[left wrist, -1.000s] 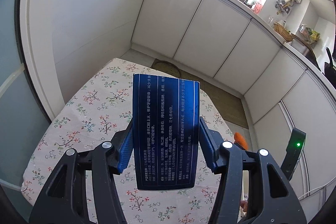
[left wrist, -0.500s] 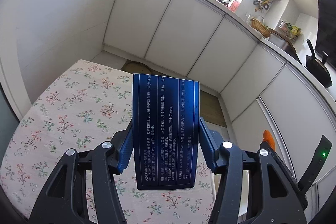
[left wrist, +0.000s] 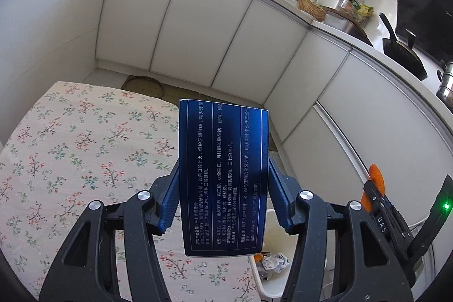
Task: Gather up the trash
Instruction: 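Carry the peel and box to the bin and open both tools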
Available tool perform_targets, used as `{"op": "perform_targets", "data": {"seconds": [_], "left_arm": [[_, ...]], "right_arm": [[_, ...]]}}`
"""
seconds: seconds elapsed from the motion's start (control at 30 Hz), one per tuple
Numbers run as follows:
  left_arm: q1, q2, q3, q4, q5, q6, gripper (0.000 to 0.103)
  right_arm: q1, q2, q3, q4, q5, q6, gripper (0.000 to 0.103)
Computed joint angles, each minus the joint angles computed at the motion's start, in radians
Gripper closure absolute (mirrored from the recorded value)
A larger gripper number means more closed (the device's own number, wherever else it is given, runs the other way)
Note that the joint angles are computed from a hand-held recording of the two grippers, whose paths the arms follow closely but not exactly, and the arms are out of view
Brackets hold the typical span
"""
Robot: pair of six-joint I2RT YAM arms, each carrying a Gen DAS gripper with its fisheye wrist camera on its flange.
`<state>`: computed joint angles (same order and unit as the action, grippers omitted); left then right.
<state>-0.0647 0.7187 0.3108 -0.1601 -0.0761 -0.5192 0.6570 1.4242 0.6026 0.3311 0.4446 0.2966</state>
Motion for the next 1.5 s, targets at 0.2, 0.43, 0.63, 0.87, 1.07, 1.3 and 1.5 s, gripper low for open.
{"op": "perform_targets", "data": {"seconds": [0.2,0.43,0.63,0.87,1.07,1.3,1.5], "left_arm": [[-0.217,0.231,0.027,0.2,-0.095,-0.072,0.05],[-0.42,0.533,0.106,0.401,-0.189,-0.093,0.05],[-0.497,0.707,0.182,0.476,-0.212,-0.078,0.049],[-0.544,0.796,0.254,0.501,-0.226,-0.047,0.043],[-0.554,0.832,0.268,0.517,-0.252,-0.045,0.026],[-0.612,0.682,0.208,0.461,-0.482,-0.031,0.007],[-0.63,0.552,0.145,0.404,-0.659,0.019,0.007]], "right_arm": [[-0.114,-0.068,-0.11,0.056,-0.009,-0.07,0.049],[-0.306,-0.19,-0.209,0.112,-0.065,-0.074,0.02],[-0.447,-0.231,-0.229,0.103,-0.13,-0.059,0.014],[-0.506,-0.223,-0.261,0.142,-0.122,-0.1,0.007],[-0.509,-0.207,-0.266,0.144,-0.092,-0.112,0.007],[-0.411,-0.24,-0.259,0.126,-0.047,-0.109,0.007],[-0.257,-0.272,-0.266,0.131,0.052,-0.113,0.007]]}}
